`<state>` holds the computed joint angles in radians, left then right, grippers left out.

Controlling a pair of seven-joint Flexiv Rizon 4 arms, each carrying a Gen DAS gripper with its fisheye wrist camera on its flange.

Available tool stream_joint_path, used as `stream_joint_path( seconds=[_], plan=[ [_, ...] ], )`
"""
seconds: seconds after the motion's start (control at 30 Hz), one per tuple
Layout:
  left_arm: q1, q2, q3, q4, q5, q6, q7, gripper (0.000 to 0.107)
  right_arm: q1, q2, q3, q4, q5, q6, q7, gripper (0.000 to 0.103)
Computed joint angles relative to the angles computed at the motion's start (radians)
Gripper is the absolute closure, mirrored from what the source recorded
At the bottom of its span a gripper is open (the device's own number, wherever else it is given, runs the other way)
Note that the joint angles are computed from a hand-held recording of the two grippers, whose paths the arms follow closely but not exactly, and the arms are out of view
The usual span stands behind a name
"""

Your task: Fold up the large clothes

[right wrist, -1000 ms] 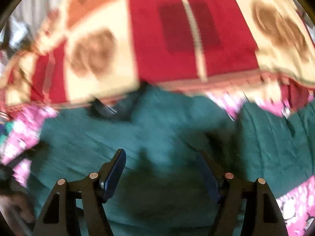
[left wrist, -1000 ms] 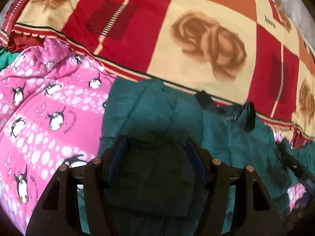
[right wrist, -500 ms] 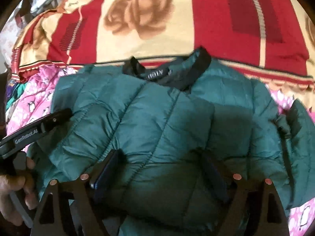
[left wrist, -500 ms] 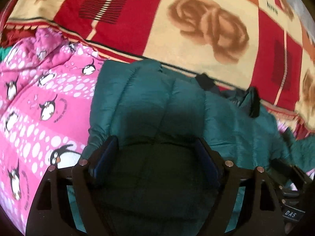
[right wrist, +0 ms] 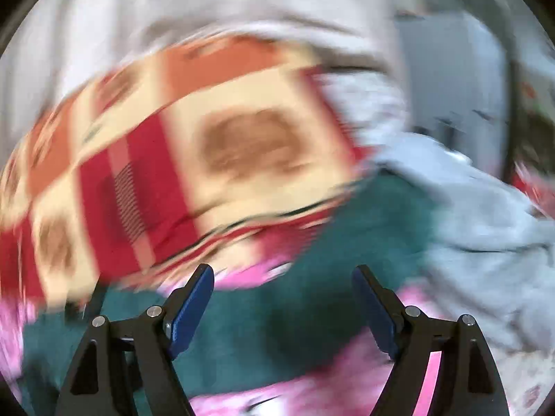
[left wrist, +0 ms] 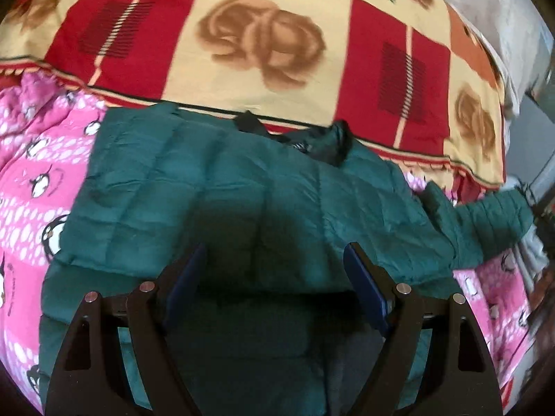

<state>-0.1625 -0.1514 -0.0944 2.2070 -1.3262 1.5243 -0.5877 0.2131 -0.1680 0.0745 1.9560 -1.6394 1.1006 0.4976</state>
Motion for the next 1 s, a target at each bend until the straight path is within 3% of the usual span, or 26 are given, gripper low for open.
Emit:
stream_joint_path(
  seconds=[0.17, 0.3, 0.37, 0.43, 0.47, 0.53, 0.63, 0.83, 1.0],
  plan=[
    [0.018, -0.009, 0.007, -0.002, 0.053, -0.028, -0.053, 0.025, -0.115, 0.06, -0.042, 0.063, 0.077, 0.122, -0.161, 0.023],
    [0.034, -0.02, 0.006, -0.008, 0.062, -0.028, -0.076, 0.025, -0.18, 0.025, -0.069, 0.035, 0.074, 0.265, -0.166, 0.023],
    [0.041, -0.025, 0.005, -0.008, 0.081, -0.019, -0.091, 0.025, -0.176, -0.009, -0.065, 0.016, 0.159, 0.265, -0.239, 0.026],
    [0.047, -0.028, -0.001, -0.007, 0.087, -0.013, -0.097, 0.025, -0.173, -0.034, -0.079, -0.002, 0.167, 0.281, -0.224, 0.029],
    [0.05, -0.029, -0.002, -0.007, 0.096, -0.011, -0.102, 0.025, -0.168, -0.043, -0.081, -0.007, 0.192, 0.276, -0.238, 0.032],
    [0.053, -0.032, -0.004, -0.006, 0.119, 0.0, -0.114, 0.025, -0.143, -0.054, -0.073, -0.009, 0.303, 0.209, -0.327, 0.054],
    [0.068, -0.034, -0.005, -0.006, 0.16, -0.004, -0.137, 0.025, -0.124, -0.052, -0.095, -0.008, 0.279, 0.239, -0.327, 0.081],
    [0.099, -0.037, 0.005, 0.004, 0.288, 0.024, -0.233, 0.025, -0.076, -0.003, -0.061, -0.012, 0.25, 0.155, -0.391, 0.084],
    [0.114, -0.043, 0.078, 0.005, 0.514, 0.012, -0.427, 0.025, -0.043, 0.034, -0.027, -0.043, 0.134, 0.193, -0.259, 0.085]
  ],
)
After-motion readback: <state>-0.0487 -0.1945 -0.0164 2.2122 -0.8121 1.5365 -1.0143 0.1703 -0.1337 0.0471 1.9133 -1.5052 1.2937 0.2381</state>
